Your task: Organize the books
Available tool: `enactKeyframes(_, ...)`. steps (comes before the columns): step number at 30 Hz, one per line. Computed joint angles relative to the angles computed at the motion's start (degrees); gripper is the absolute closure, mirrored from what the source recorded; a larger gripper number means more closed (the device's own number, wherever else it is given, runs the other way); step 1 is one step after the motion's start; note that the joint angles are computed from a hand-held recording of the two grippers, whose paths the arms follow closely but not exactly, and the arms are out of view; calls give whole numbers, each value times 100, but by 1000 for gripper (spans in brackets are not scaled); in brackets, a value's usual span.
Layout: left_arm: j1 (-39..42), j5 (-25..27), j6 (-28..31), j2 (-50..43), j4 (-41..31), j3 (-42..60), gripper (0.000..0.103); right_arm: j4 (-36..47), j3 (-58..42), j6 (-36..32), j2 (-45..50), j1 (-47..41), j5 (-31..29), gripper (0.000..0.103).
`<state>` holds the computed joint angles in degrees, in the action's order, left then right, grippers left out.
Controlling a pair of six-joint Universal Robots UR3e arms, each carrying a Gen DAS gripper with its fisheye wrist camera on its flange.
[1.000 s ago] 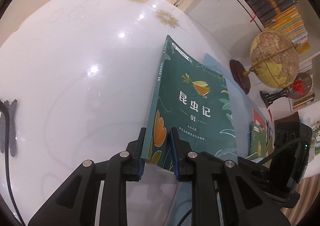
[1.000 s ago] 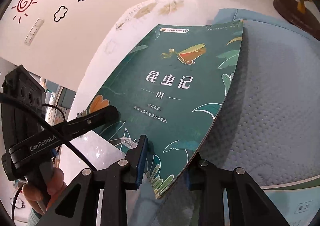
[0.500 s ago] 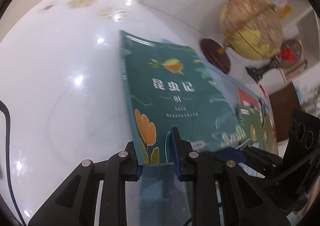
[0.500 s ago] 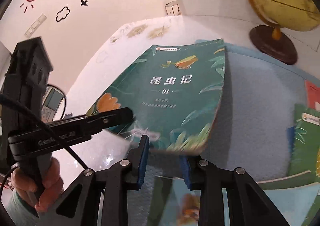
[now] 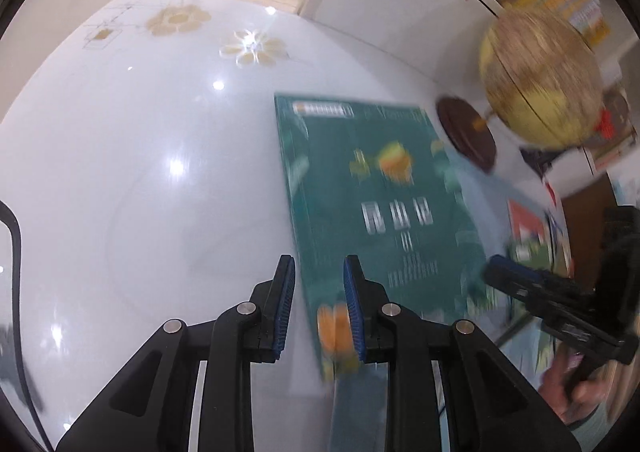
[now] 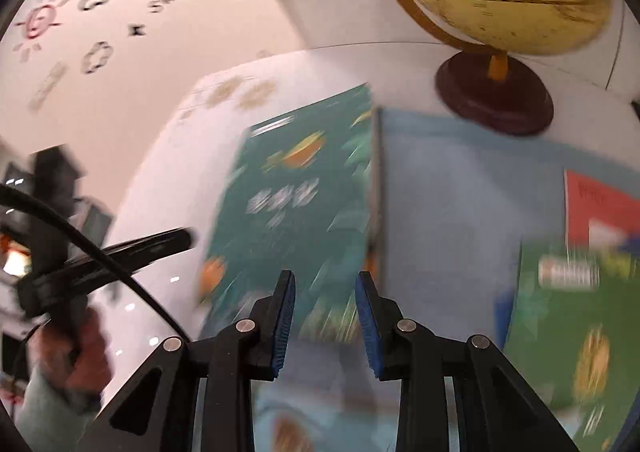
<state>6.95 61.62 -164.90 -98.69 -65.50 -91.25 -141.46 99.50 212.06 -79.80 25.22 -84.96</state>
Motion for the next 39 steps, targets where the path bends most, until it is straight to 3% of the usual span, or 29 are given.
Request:
enactKeyframes(4,-342,311,-342,-825,133,652,80,-348,-316,366,713,-348,182,73)
enactKeyframes(8,-497,422,-369,-930,150,819,79,-522,-102,478,608,-317,241,71)
enactKeyframes(12,-552,271,-170,-906,-65,933,79,-496,573,654,-28,-297,415,71)
enactKeyframes(16,-840,423,-110,-914,-66,1033,79,-435,771,925,-215,-144,135,70)
enactKeyframes(18,-992,648,-79,-833,-18,979,79,-322,683,845,-161,-152,44,69)
enactKeyframes(22,-834,608,455,-258,-578,704,78,20,685,563,-439,-389,194,69)
enactKeyframes(25,-729,580,931,429,-942,282,76,332,1388,542,-1615,-591,166,56)
enactKeyframes(26,-669,490,1060,665,-1130,131,76,484,1717,578,-2182,-631,48,45)
enactKeyframes(31,-655,-172,1256,1656,-1848,-746,76,1725,2755,864,-4429,-619,-343,44)
enactKeyframes(34,-1143,7,868,2034,-1645,-1251,76,2575,3222,938,-5503,-702,-357,44)
enactKeyframes(37,-1612,140,407,2230,-1515,-1562,76,3396,3800,584,-6862,-1386,238,44)
enactKeyframes(39,-1974,382,-107,2443,-1003,-1879,74,3426,3915,435,-7157,-1405,310,44)
